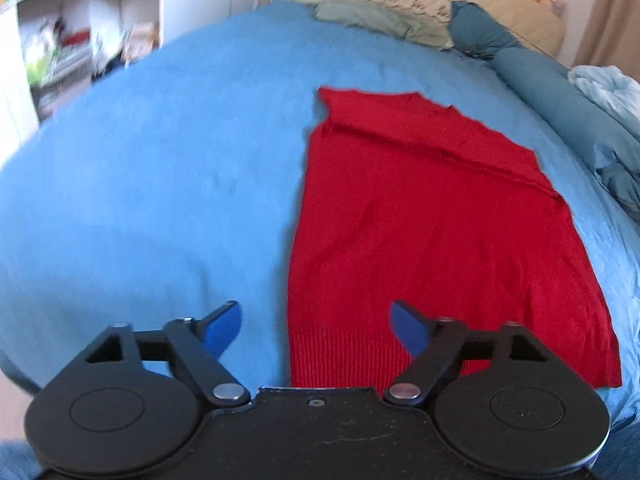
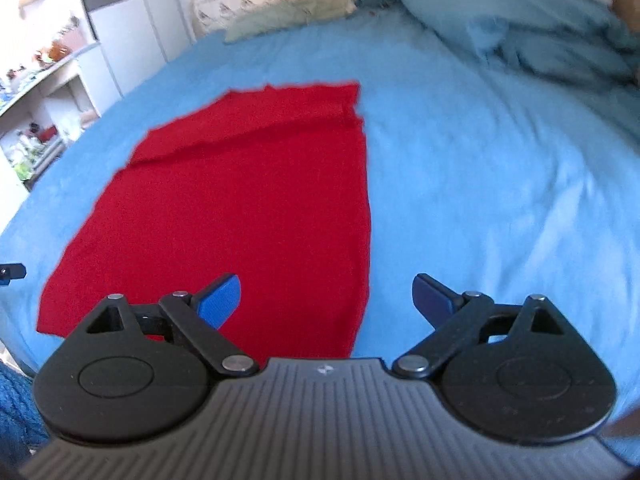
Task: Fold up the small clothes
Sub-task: 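Close both tools on the sweater hem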
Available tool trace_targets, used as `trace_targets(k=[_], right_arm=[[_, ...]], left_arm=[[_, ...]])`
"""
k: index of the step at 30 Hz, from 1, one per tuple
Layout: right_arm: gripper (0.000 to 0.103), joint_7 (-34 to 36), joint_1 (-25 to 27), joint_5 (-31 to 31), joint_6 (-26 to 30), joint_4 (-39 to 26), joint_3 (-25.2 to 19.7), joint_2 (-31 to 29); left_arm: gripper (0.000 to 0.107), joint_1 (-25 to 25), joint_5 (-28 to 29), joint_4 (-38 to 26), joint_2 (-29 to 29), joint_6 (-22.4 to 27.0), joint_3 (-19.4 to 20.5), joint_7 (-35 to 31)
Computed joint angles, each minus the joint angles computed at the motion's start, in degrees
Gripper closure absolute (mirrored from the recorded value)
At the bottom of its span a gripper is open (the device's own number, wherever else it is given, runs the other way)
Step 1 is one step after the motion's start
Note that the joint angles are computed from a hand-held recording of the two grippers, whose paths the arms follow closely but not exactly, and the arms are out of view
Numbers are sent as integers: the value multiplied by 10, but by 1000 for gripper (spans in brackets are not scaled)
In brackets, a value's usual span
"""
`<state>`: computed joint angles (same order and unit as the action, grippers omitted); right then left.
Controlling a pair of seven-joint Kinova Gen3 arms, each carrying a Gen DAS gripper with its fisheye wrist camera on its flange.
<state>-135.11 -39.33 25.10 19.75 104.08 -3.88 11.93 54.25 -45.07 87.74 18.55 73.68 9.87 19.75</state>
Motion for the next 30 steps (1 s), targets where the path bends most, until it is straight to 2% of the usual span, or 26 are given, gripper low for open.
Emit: trace_targets(k=[3, 6, 9, 14, 20, 22, 23, 27, 28, 30], right_arm=[[0, -64, -40, 47, 1, 13, 30, 13], [4, -100, -43, 55, -13, 29, 37, 19], [14, -96, -38, 47, -2, 25, 32, 29], [20, -102, -49, 67, 8, 23, 36, 34], [40, -75, -43, 57, 8, 19, 19, 38], [50, -57, -35, 45, 3, 20, 10, 38], [51, -49, -32, 39, 1, 21, 8, 37], [57, -41, -34, 28, -9, 24, 13, 37], [62, -34, -29, 19, -14, 26, 9, 36], [69, -22, -23, 2, -19, 28, 7, 35]], left_arm=[[36, 1, 8, 5, 11, -3, 2, 0], [42, 6, 12, 10, 23, -5, 0, -12], [52, 8, 24, 22, 27, -21, 0, -16], [55, 17, 17, 27, 31, -24, -6, -20], [59, 18, 13, 30, 35, -31, -9, -23], [64, 20, 12, 28, 36, -31, -10, -24], [65, 21, 11, 28, 36, -33, -10, -24], [81, 20, 11, 30, 34, -41, -10, -31], [88, 20, 11, 30, 34, -44, -10, -33], [97, 19, 13, 29, 33, -46, -9, -38]])
